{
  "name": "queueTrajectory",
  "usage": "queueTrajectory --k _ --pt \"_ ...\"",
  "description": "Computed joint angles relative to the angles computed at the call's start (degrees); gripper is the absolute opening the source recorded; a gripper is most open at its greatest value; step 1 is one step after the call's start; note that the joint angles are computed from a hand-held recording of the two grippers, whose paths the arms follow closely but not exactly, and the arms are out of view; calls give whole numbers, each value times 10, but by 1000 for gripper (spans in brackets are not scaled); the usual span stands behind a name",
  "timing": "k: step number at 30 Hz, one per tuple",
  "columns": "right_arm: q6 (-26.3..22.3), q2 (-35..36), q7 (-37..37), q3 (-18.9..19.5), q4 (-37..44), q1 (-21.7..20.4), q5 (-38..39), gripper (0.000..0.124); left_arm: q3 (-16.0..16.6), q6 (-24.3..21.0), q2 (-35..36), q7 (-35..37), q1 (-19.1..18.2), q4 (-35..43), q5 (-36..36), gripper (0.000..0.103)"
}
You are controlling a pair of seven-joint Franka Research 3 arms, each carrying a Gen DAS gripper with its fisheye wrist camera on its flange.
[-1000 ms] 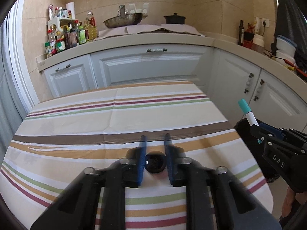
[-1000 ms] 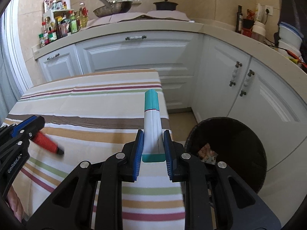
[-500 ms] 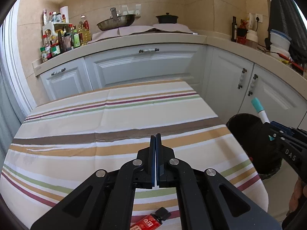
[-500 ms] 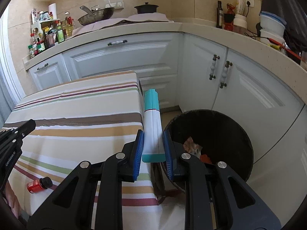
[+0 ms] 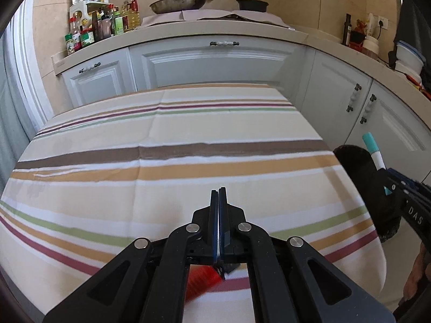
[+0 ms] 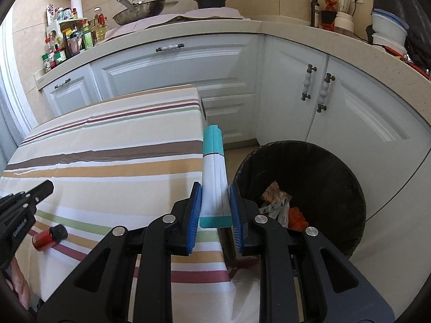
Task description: Collect trash
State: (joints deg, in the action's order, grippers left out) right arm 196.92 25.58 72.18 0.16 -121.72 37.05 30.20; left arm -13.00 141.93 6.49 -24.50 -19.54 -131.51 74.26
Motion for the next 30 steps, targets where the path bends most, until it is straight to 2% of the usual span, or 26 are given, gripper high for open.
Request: queueTrajectory --k 3,8,17,23,30 --pt "1 -1 4 17 -5 -15 -11 21 -2 -4 -4 -4 -2 -8 -6 1" --pt "5 -4 12 40 -16 -34 -32 21 -6 -15 -15 -16 -4 -24 -12 20" --pt "7 -7 22 46 -24 -38 -45 21 -10 -19 -29 -27 0 -49 -23 41" --pt "6 -6 25 49 -26 -38 -50 21 -14 -23 -35 -40 0 -57 -22 52" --pt "2 -3 30 57 -26 -47 -64 21 -20 -34 -49 -58 0 -72 -25 58"
